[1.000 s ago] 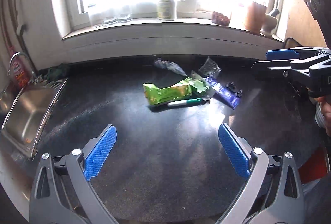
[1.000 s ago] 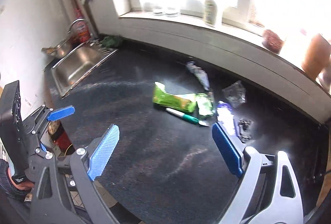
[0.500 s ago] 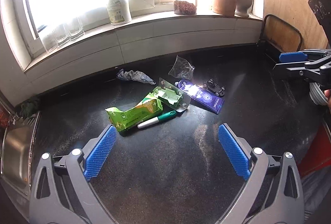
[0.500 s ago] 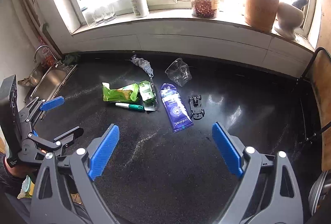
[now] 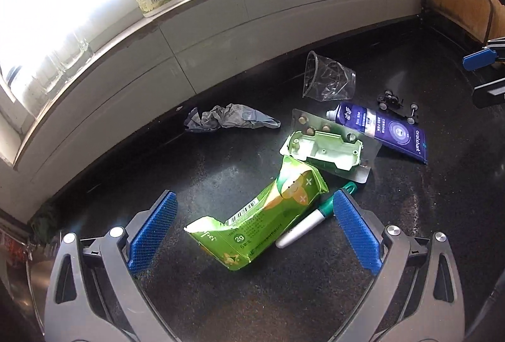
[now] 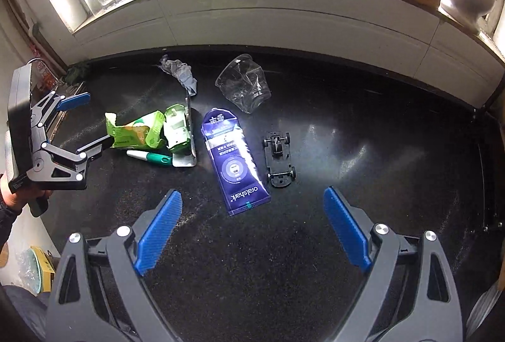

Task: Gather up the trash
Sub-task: 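Grasp the green snack packet with the left tool while the right tool grasps the black toy car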

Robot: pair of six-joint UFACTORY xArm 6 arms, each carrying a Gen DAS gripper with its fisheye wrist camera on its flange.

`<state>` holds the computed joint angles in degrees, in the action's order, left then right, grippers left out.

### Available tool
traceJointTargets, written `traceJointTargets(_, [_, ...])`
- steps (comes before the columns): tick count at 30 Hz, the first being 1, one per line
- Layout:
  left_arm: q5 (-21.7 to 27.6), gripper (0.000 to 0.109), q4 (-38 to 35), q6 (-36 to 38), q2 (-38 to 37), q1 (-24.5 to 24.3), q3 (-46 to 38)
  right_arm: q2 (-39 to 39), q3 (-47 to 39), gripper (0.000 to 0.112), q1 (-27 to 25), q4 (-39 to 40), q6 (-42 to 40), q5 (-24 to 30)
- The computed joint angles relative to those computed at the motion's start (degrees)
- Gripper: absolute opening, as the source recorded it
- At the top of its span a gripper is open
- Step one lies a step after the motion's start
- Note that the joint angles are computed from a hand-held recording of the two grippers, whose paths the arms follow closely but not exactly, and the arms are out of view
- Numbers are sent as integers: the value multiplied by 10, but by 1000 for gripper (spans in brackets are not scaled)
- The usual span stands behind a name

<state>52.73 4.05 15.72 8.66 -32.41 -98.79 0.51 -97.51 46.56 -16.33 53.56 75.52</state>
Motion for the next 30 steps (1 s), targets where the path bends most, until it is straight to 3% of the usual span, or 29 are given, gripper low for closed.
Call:
traceJointTargets(9, [44, 96, -61, 71, 98, 24, -70, 75, -2, 81, -70, 50, -51, -12])
traceJointTargets(12, [52, 96, -72, 81, 121, 27, -90, 100, -16, 73, -78, 45, -64, -18])
traceJointTargets(15, [58, 95, -90, 77, 140, 32, -112, 115, -30, 58, -77, 30, -75, -15])
traceJointTargets(16, [62, 92, -99, 75, 144, 34, -118, 116, -31, 50, -75, 24, -79, -18])
traceJointTargets(17, [64, 85, -110, 77, 146, 35, -122, 115, -28, 34, -74, 19, -82, -22])
traceJointTargets(20, [68, 57, -132, 80, 145, 35, -121, 108, -15, 34, -72, 20, -89, -38])
traceJointTargets(23, [72, 43, -108, 56, 140, 26, -121, 104, -10, 33, -74, 26, -91, -41])
traceJointTargets(30, [87, 35, -91, -26, 127, 21, -143, 88, -35, 33, -62, 1, -86, -26])
